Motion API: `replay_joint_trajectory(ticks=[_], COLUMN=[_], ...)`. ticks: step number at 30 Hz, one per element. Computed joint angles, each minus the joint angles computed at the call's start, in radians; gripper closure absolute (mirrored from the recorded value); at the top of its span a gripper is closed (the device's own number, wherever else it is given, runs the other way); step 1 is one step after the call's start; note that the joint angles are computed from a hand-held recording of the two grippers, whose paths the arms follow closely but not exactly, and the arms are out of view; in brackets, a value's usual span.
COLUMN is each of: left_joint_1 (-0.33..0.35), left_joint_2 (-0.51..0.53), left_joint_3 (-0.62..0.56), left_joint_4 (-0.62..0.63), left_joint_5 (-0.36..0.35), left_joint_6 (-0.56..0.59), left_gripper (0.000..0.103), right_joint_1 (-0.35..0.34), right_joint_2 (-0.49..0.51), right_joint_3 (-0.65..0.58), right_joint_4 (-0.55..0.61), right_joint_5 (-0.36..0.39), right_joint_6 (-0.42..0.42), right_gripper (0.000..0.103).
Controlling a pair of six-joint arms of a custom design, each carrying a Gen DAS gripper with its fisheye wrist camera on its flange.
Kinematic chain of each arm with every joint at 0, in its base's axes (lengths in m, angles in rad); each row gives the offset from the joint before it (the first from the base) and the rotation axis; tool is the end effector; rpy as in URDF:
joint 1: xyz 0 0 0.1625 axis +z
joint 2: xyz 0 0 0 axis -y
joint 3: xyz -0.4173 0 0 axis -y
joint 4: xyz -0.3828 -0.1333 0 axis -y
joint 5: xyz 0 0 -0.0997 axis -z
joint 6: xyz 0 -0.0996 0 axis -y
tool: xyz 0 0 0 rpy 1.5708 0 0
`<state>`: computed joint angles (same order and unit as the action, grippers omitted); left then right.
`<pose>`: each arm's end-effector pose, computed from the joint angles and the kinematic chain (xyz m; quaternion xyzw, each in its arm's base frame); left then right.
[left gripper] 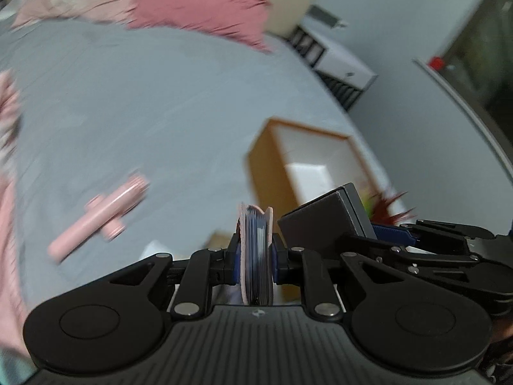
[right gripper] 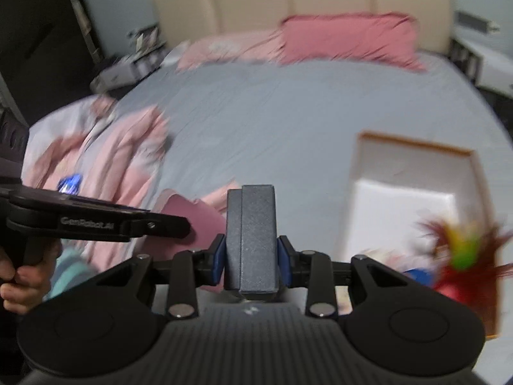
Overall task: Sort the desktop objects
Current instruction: 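Carry the round case and grey case over the shoebox with both tools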
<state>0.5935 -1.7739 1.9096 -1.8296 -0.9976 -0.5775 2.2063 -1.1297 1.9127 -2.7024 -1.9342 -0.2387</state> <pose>-0.2304 -0.3814 0.4486 0.1731 0.9418 -0.2400 0.1597 0.4201 -0.4046 0.2164 0.3816 -0.8908 0.2023 0.1409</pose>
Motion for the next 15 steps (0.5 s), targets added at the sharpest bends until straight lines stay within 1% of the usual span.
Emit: replay_joint_trajectory(ticks=[5,7,9,12,15], left_joint_1=[0.014,0.029,0.046,0.068,0.083], left_joint_2=[0.151,0.216,0.288,0.393,0.472], left_joint_3=[-0.038,-0.057,-0.081,-0.117,-0.132], left_joint_4=[-0.212,-0.276,-0.314,-0.312,-0.305], left_joint_5=[-0.065,-0.088,-0.095,-0.071,-0.02], left_joint_6=[0.109,0.144,0.176,0.192,0.2], left_gripper=[0.084,0.084,0.084,0.084,0.084], right_joint_1=[-0.046,-0.078,-0.112,-0.166,-0.217], right_joint_2=[-0.033,-0.033,-0.028,-0.011,0.009], right_joint_3=[-0.025,-0.039,-0.049,-0.06,-0.065], right_joint_4=[-0.066,-0.083,-0.103,-0.128,-0.136], right_joint_5=[-0.061,-0.068,-0.067,-0.061,-0.023], right_joint_6=[-0.036,-0.037,-0.025,0.0,0.026], right_gripper=[0.068,0.068,0.068,0.068,0.068])
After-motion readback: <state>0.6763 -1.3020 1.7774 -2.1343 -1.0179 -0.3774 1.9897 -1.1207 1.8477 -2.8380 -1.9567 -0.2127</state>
